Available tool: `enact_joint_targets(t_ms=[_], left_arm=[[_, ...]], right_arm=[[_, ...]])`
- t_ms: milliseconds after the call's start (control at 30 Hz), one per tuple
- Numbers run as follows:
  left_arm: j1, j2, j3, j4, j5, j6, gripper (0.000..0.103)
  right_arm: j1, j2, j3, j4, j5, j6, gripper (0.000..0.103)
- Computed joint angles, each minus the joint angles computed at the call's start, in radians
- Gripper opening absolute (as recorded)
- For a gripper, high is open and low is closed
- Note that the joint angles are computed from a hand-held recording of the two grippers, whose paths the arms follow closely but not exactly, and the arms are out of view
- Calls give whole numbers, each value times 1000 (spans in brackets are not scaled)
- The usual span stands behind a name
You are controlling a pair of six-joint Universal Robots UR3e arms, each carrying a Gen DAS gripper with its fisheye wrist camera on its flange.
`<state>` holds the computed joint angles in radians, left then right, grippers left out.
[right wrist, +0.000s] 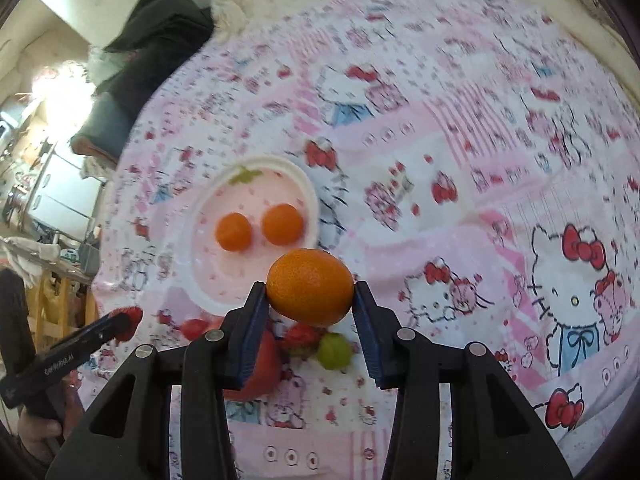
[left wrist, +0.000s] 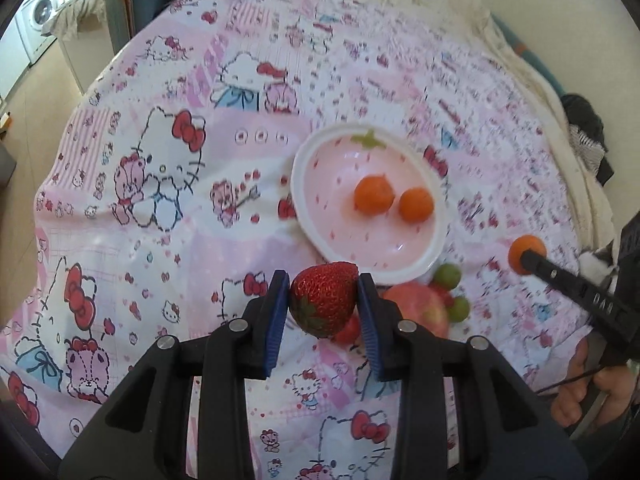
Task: Organize fruits
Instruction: 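Carry the strawberry and mandarin over the plate and open both grippers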
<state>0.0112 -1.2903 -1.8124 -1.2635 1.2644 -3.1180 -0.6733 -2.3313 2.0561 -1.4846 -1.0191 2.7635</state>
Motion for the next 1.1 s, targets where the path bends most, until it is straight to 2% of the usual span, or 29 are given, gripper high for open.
enact_joint_targets(t_ms=[67,200,433,867,1100], left_arm=[[-2,-23,40,-8,-1,-4,30],[-10,-86,148,-22,-2,-2,30],[-6,-172,224,-36,-9,6,30],[-76,-402,401,37,70,-20,30],[-124,-538,431,140,110,-11,30]], right_arm=[[-9,-1,-33,42,41,-23,45],[21,18,-66,22,92,-9,45],[99,127,-99,-100,134,53,45],[270,418,-108,-469,24,203,45],[332,595,-102,-637,-29,242,45]])
